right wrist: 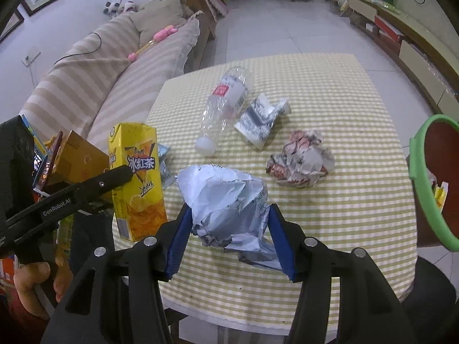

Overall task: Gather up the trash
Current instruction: 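Carry the juice carton and crumpled paper over the bin with both tools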

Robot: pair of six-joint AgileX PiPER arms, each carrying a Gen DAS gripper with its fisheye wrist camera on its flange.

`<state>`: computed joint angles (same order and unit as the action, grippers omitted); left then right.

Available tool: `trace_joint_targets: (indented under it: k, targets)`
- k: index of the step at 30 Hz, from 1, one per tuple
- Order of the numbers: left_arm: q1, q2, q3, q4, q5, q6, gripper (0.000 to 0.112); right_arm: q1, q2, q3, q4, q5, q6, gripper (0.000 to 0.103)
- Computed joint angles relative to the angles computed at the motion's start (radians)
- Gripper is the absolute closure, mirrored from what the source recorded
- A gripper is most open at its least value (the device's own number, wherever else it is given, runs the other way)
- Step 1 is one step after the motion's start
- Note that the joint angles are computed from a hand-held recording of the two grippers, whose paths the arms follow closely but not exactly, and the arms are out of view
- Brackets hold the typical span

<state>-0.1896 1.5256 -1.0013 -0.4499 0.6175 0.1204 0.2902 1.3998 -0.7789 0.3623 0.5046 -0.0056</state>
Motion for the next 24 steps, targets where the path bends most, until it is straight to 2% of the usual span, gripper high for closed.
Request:
trace_joint_targets:
  k: [24]
  targets:
    - [-0.084,-0.002,-0.062,-0.012,0.012,0.007,0.078,-0.106,-0.113,-0.002,-0.015,0.041,-0.014,0.051]
